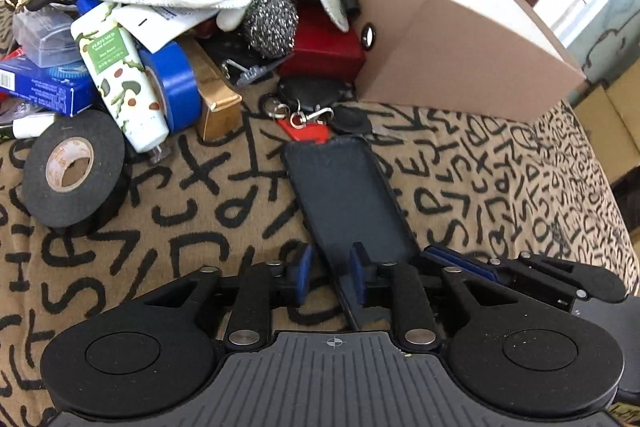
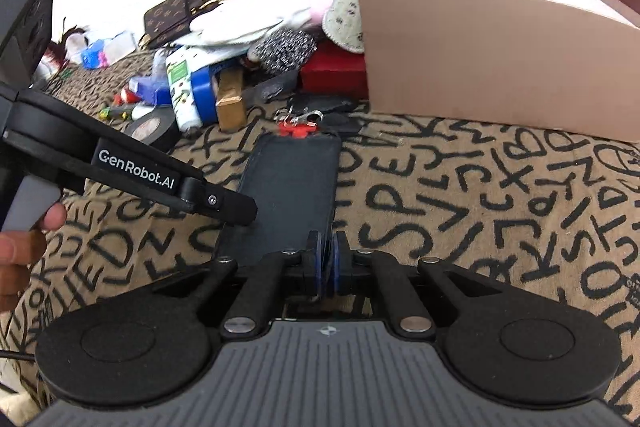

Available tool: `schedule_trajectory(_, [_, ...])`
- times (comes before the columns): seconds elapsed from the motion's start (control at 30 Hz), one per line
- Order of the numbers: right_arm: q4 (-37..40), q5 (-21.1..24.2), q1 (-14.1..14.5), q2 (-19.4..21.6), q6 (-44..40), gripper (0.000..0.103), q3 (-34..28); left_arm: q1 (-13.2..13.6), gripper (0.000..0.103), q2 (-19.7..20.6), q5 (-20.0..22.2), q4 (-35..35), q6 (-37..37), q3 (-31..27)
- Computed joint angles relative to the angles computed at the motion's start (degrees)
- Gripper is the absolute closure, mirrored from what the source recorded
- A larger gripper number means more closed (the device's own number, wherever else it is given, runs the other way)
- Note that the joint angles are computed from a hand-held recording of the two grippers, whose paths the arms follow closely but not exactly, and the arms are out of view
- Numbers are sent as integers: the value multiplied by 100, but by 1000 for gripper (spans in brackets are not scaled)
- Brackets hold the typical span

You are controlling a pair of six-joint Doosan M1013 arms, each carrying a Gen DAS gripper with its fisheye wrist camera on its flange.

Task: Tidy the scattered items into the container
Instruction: 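Grasp the black phone case with the left gripper and lift it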

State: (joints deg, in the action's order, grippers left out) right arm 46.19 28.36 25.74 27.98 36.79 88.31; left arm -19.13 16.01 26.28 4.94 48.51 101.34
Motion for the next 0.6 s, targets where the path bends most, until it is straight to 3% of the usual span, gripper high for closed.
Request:
schedule_trajectory(0.17, [9,-57,22,78,74,95,-91,-38,56,83,59,383,-305,-95])
schedule_trajectory(0.2, [7,-61,27,92,87,95,-108,-51,61,99,90,449,-302,-116])
schedule_trajectory(0.23, [7,-66,31,106,89,95,-121,-73,84,118,164,590,-359,-149])
schedule_trajectory(0.27, [-6,-80,36,115,107,94,-127,-98,87,136,256,760,-452,-181])
schedule_trajectory(0.37, [-12,-68,40,116,96,94,-129,-67,88,119,201,664,-422,-144])
schedule_trajectory(0.47, [-43,-53,41,130,192,93,-146,-67,69,117,102,684,-518,-107])
schedule_trajectory(0.5, [-52,-69,44,137,214,93,-152,-84,68,121,104,751,-564,-110])
schedule_trajectory(0.6, [38,-64,38,145,171,93,-150,-171,78,138,223,1142,-737,-145])
